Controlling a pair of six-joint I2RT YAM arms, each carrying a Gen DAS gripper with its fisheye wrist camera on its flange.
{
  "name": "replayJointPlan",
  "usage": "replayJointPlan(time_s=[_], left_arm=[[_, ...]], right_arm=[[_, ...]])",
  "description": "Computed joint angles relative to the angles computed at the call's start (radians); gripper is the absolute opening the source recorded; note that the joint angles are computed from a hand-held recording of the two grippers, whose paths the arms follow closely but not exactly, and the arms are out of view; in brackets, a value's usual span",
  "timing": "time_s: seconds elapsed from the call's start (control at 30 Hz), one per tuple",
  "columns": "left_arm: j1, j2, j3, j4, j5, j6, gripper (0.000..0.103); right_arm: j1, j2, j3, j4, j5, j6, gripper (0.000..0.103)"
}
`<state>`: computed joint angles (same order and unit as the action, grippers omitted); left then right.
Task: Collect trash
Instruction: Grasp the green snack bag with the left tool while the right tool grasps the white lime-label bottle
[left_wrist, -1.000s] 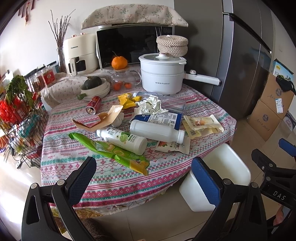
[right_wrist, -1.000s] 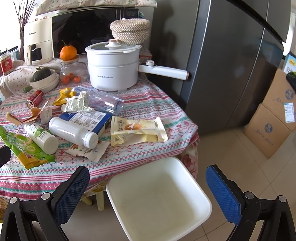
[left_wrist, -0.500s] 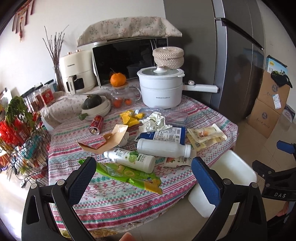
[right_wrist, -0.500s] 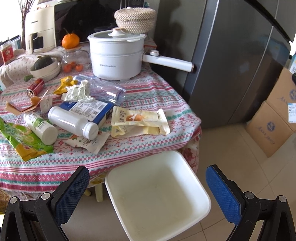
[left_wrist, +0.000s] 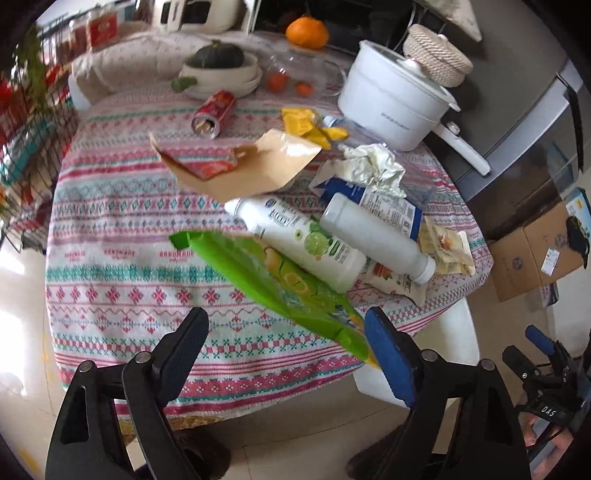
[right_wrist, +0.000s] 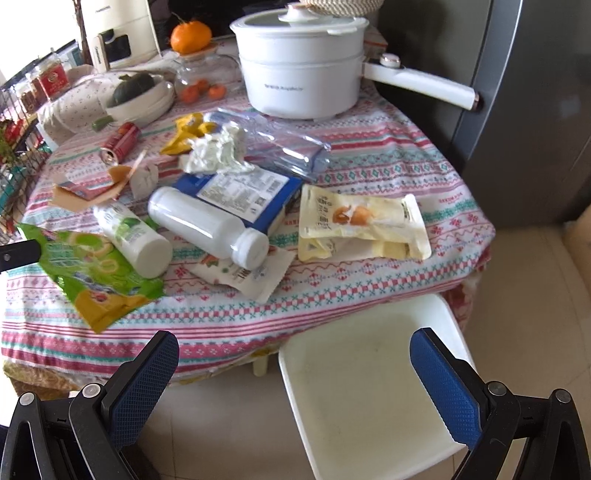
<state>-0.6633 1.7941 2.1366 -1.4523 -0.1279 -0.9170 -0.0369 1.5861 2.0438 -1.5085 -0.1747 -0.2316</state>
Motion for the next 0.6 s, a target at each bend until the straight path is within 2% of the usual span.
replayJointPlan(time_s=[0.1,0.13,0.17,0.2,0.23,0.3,0.33,0.43,0.6], left_arm=[[0.039,-0.054,-0.163,0.124,0.078,-0.011,0.075],[0.048,-0.054,-0.19,0.143,0.087,-0.018,0.067],[0.062,-0.054,-0.216,0.166,0.102,-0.029,0.054],[0.076,-0.061,-0.247,0.196,0.124,-0.049,0.046],[0.088,-0.074,-0.28,0.226,0.145,-0.072,0.03],[0.103,-0.112,-0.341,0.296,0.166,-0.089,0.016],[0.1,-0.114,-0.332,0.297,0.153,-0.078,0.009],[0.075,-0.116,-0.268,0.258,0.069,-0.029,0.002],[0.047,-0.163,-0.221,0.206,-0.03,0.021,0.0]], right_arm=[[0.005,0.038,-0.008,-0.035,0.012,-0.032,0.103],[0.01,0.045,-0.005,-0.031,0.013,-0.04,0.102],[0.017,0.049,-0.004,-0.019,0.02,-0.044,0.102],[0.025,0.05,-0.004,-0.007,0.028,-0.047,0.102],[0.036,0.052,-0.003,0.01,0.037,-0.049,0.102],[0.06,0.051,-0.014,0.051,0.055,-0.062,0.102],[0.077,0.046,-0.03,0.078,0.069,-0.075,0.102],[0.142,0.07,-0.041,0.111,0.118,-0.098,0.1],[0.213,0.141,0.005,0.101,0.086,-0.076,0.095]])
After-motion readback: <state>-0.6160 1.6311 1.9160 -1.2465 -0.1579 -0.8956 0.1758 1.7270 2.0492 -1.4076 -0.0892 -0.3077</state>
